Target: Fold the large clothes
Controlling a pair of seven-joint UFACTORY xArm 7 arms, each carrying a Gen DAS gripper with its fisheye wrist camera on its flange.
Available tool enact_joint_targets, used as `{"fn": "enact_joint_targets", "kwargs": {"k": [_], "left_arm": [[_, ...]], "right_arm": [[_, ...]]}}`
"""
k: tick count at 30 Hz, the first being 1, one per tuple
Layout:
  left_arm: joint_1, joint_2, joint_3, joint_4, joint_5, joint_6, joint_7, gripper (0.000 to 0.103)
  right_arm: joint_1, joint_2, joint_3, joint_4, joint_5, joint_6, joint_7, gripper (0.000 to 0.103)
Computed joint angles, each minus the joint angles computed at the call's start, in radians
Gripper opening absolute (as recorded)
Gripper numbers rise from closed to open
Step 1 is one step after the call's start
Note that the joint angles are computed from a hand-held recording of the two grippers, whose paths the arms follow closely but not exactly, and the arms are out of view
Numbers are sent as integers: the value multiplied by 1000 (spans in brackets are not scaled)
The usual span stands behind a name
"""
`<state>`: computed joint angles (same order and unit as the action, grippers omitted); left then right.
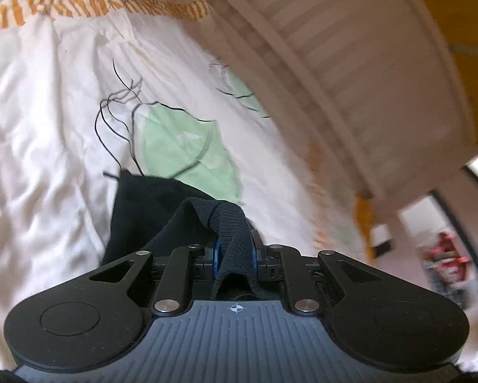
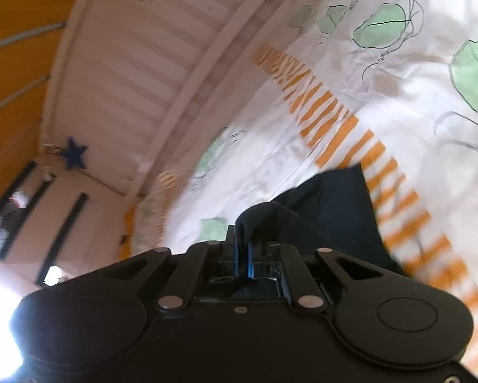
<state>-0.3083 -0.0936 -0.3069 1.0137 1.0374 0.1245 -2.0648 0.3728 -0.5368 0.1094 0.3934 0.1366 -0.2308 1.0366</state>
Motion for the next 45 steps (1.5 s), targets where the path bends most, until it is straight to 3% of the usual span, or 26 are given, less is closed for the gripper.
{"fn": "enact_joint_targets", "kwargs": {"k": [3, 5, 8, 11, 13, 14, 15, 17, 20, 23, 30, 34, 38, 45], "left_arm": [[-27, 105, 24, 58, -66, 48, 112, 19], [-46, 136, 50, 62, -116, 51, 164, 22], [-72, 168, 104, 58, -87, -8, 114, 26], [-115, 174, 169, 54, 19, -61, -3, 31], [-129, 168, 189, 51, 43, -84, 9, 41], [-132, 165, 197, 53, 76, -100, -6, 58], [-146, 159, 212, 62, 145, -96, -63, 83], [-165, 118, 198, 73, 305, 22, -194, 103], [-150, 68, 143, 63, 289, 147, -128, 103], [-141, 37, 92, 59, 135, 224, 91, 103], [-207, 125, 15, 173, -61, 379, 515, 103], [-275, 217, 30, 268, -118, 436, 671, 103], [-326, 295, 69, 344, -171, 502, 740, 103], [-377, 372, 144, 405, -246, 553, 836, 103]], "right_arm": [[-37, 149, -2, 78, -24, 12, -36, 14], [-89, 222, 41, 120, -29, 36, -59, 14], [-223, 272, 171, 151, -43, 61, -97, 20], [-344, 274, 296, 156, -44, 65, -103, 23], [-404, 267, 357, 154, -44, 59, -103, 29], [-452, 250, 408, 148, -41, 57, -100, 43], [-529, 230, 485, 149, -40, 57, -93, 62], [-618, 200, 567, 144, -45, 36, -89, 90], [-668, 129, 615, 133, -55, 57, -88, 90], [-669, 65, 621, 125, -98, 96, -75, 90], [-665, 17, 707, 186, -248, 208, -57, 90], [-702, 77, 800, 292, -396, 291, -107, 90], [-784, 174, 920, 406, -539, 404, -129, 90], [-1008, 313, 1115, 504, -736, 513, 39, 94]]}}
